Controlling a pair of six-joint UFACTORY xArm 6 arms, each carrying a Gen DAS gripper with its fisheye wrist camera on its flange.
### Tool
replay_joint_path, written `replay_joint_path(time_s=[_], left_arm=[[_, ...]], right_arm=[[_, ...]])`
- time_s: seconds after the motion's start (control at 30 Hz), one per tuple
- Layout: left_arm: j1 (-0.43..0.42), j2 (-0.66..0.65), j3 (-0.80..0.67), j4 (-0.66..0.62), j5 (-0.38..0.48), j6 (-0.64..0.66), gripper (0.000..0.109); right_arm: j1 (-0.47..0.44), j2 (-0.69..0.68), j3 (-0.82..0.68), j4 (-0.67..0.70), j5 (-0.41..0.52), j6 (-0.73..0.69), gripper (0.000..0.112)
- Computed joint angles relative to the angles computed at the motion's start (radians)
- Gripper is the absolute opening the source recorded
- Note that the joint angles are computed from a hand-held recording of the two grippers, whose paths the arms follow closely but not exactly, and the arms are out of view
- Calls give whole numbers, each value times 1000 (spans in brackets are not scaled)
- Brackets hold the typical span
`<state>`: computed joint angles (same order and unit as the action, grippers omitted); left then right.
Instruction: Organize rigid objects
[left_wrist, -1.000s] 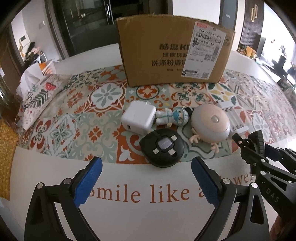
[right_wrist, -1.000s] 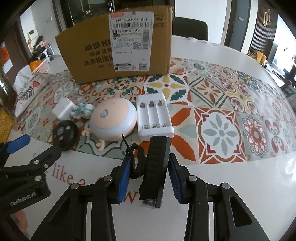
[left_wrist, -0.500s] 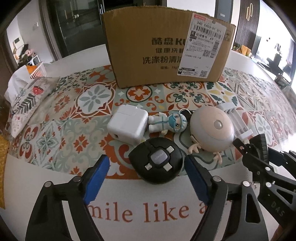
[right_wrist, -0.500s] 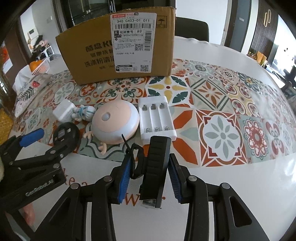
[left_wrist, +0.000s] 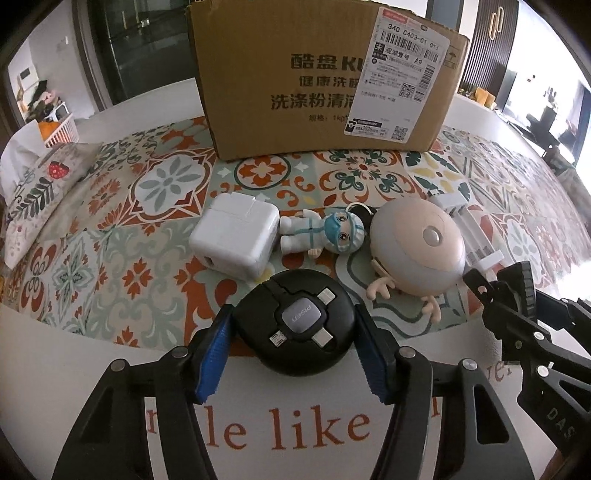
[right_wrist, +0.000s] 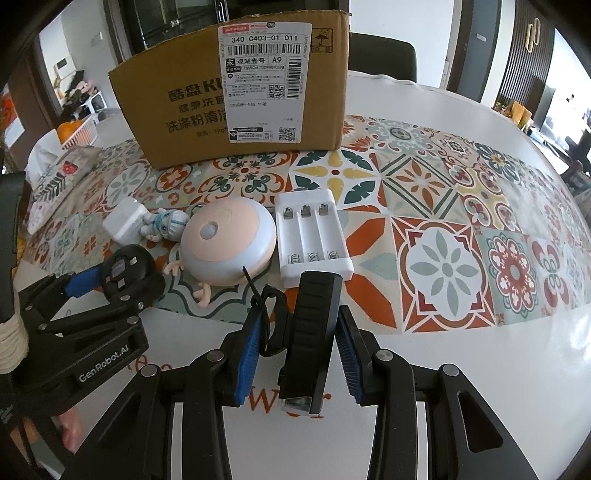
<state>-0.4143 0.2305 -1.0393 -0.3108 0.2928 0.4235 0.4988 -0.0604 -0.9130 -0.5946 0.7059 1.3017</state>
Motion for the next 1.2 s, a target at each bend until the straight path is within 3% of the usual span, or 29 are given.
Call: replay_joint_path(time_s=[0.5, 0.8, 1.2], left_arm=[[14, -115, 17, -69, 56, 63, 62], [28, -175, -17, -91, 86, 101, 62], [40, -210, -81, -116, 77, 121, 62]], right_arm=[[29, -59, -22, -33, 46, 13, 40], [54, -86, -97, -82, 123, 11, 40], [55, -89, -189, -176, 158, 9, 40]])
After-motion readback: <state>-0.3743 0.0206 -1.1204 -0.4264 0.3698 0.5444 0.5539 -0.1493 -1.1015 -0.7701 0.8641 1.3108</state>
